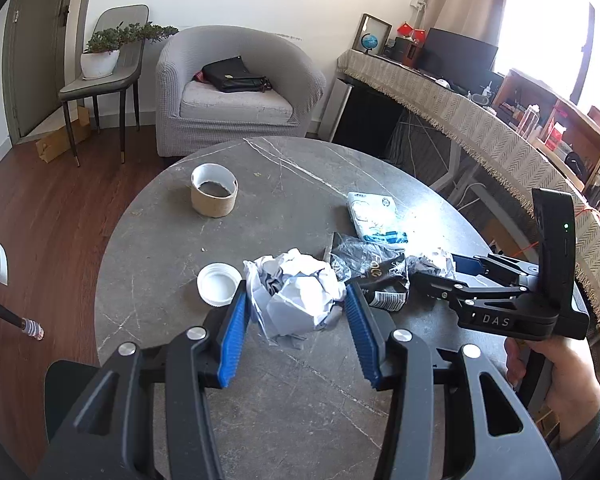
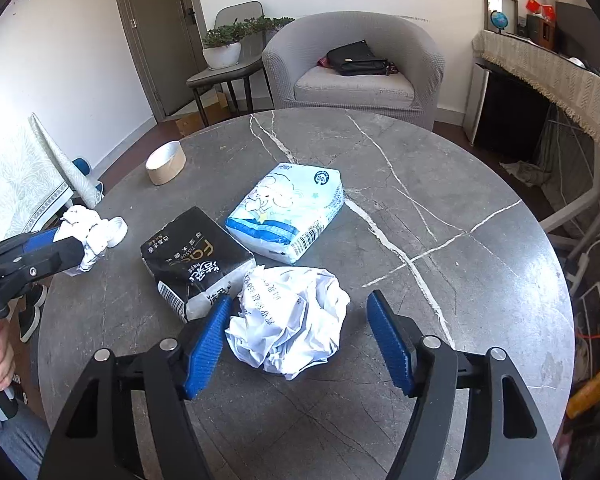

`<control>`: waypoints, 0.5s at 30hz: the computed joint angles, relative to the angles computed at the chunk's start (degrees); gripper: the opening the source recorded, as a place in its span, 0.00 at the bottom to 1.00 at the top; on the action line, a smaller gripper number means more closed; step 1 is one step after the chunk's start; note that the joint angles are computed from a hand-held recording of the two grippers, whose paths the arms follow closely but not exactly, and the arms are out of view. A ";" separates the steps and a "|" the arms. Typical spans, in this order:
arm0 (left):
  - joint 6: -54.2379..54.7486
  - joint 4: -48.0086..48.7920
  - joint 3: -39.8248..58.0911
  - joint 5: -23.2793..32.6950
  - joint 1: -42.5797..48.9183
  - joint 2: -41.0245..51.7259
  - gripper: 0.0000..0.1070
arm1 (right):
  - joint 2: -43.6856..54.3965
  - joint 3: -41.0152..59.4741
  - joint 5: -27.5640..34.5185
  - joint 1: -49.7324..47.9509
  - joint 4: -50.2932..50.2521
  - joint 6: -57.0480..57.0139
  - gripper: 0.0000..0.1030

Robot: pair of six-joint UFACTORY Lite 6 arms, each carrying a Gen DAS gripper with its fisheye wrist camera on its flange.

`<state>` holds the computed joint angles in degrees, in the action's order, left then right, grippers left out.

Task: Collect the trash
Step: 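Grasp crumpled white paper with the left tool while the right tool grasps another crumpled paper, then carry both crumpled papers from the table over the green bin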

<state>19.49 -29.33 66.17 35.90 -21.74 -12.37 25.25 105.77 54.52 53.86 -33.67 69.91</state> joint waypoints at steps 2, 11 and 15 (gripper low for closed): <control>1.52 -1.12 -0.64 0.74 1.58 -1.17 0.47 | 1.33 2.15 0.74 -0.11 0.48 -0.70 0.53; 9.55 -5.45 -3.65 5.25 10.03 -6.41 0.47 | 9.03 20.42 14.01 3.32 -2.37 -2.55 0.50; 12.73 -6.43 -5.29 7.08 14.45 -8.35 0.47 | 12.80 29.51 15.36 4.15 -2.05 -3.65 0.50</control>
